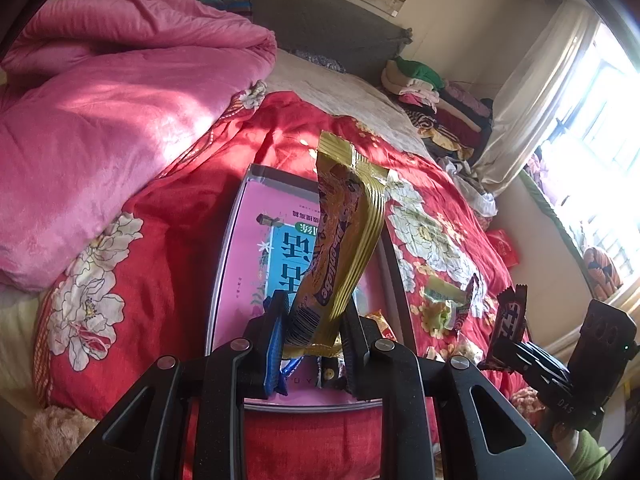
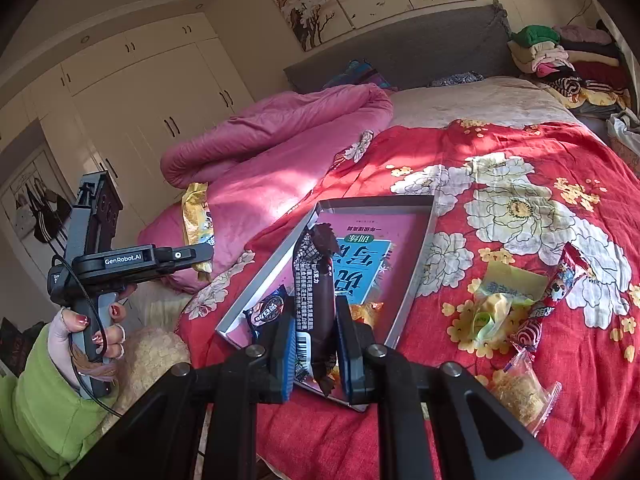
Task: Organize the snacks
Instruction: 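Carry the yellow bag and Snickers bar over the grey tray with both tools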
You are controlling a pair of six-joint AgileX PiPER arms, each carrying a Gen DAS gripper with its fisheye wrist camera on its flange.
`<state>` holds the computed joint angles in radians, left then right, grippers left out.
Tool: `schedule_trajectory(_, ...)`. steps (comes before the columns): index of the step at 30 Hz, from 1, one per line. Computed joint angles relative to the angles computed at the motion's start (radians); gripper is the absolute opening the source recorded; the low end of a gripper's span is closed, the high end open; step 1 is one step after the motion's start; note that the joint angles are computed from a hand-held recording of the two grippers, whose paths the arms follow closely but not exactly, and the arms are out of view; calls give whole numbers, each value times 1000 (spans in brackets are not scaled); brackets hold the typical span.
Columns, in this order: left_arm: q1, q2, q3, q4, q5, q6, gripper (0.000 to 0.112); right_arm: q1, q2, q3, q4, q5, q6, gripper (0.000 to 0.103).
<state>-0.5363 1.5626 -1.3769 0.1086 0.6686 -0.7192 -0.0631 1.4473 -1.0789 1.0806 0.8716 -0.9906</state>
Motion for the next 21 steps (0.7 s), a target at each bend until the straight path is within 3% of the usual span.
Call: schedule_trajectory(21,-21,117,-39,-152,23,140,26,119,59,-24,-53,-54,65,18)
